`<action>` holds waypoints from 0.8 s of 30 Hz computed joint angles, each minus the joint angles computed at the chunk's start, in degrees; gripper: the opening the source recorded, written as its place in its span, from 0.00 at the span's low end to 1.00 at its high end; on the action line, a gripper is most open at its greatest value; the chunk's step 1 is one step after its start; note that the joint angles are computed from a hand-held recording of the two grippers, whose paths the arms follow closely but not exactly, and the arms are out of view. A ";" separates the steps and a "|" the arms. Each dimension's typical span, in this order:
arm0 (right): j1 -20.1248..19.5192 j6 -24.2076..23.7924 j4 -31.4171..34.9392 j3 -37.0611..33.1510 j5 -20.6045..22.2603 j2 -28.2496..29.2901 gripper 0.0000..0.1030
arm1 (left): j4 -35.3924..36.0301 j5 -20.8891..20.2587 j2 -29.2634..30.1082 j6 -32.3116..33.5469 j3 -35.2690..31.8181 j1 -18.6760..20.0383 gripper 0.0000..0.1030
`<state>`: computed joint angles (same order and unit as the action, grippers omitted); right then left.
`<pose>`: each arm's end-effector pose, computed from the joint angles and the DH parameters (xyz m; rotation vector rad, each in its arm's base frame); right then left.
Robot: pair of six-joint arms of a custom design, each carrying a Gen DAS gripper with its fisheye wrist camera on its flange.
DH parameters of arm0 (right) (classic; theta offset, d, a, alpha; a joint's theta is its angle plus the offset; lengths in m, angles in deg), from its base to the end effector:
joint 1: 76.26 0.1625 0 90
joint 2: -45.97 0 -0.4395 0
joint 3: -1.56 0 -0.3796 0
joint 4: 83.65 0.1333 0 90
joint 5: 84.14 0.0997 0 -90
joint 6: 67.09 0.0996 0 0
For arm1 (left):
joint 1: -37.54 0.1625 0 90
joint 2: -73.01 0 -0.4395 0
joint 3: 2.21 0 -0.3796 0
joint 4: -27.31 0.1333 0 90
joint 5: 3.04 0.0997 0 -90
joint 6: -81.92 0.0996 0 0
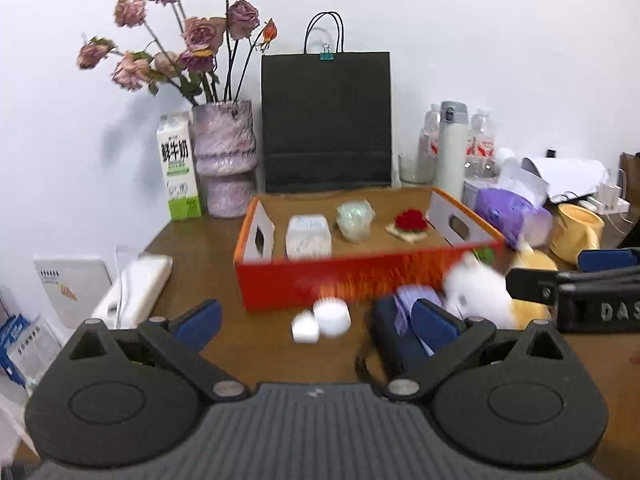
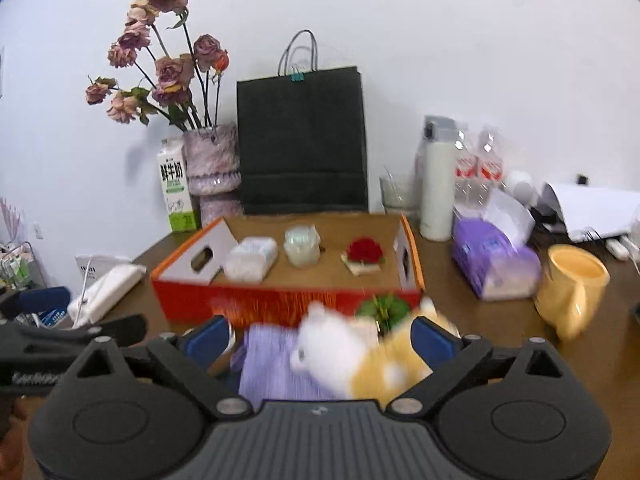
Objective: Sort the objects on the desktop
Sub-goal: 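Withdraw both open tools back toward the desk, then grasp the purple pouch with left tool while right tool grasps plush alpaca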
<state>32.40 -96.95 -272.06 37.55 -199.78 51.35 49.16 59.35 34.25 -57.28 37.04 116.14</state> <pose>0.3581 -0.7784 -0.0948 0.6993 -2.2575 1.2164 0.0245 -0.7864 0.3086 0.6165 2.0487 -1.2369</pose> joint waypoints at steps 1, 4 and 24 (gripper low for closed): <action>-0.03 0.42 -1.93 2.95 -0.28 -0.92 0.95 | -1.48 0.51 -1.70 -0.66 3.66 0.20 1.00; -0.09 -1.05 -7.19 9.94 -1.16 -2.64 0.95 | -5.23 2.09 -5.57 -0.39 12.09 0.82 1.00; -1.10 -3.45 -15.95 19.82 -3.55 -2.94 0.96 | -8.07 4.45 -7.76 -1.33 20.08 3.04 1.00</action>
